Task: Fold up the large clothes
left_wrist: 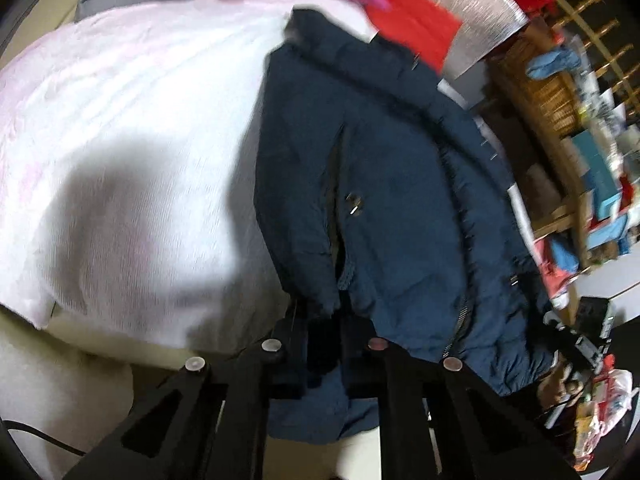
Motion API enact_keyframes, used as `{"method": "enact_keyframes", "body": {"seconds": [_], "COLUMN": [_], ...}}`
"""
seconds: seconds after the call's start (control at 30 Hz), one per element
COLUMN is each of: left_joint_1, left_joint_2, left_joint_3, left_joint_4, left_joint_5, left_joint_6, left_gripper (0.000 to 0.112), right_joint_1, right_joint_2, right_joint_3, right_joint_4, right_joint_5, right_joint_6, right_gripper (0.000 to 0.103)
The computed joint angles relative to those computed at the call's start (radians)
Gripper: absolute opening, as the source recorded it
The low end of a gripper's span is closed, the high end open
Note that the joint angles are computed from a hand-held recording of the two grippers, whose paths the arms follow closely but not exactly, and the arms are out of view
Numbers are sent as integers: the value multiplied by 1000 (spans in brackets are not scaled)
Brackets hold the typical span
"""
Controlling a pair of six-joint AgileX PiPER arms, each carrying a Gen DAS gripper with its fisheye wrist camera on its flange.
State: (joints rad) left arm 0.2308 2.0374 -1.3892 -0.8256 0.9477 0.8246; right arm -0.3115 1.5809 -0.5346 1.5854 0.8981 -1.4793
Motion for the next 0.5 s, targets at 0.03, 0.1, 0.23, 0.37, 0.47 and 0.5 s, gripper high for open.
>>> {"method": "enact_keyframes", "body": {"seconds": [0.03, 0.1, 0.23, 0.37, 0.47, 0.5], "left_joint_1": [8, 11, -40, -45, -30, -25], "left_joint_2": [2, 12, 50, 43, 25, 20], "left_joint_3": [-1, -15, -55, -41, -19, -14], "left_joint_4": [-13, 16, 143, 142, 101, 80], "left_joint_5": [7, 22, 38, 26, 10, 9], "left_joint_6": [10, -9, -125, -101, -55, -36], "left_gripper": [12, 12, 31, 35, 13, 13], "right_joint_1": [-3, 11, 65, 97, 133, 151], "right_joint_2": [9, 47, 91, 95, 72, 54], "right_joint_3": [-3, -30, -71, -80, -68, -63], "right_joint_4": [4, -35, -148, -204, -195, -188], "right_joint_5": [9, -9, -103, -141, -207, -247], "right_joint_6": [-3, 51, 194, 242, 216, 207], "right_gripper": [19, 21, 32, 51, 37, 23]}}
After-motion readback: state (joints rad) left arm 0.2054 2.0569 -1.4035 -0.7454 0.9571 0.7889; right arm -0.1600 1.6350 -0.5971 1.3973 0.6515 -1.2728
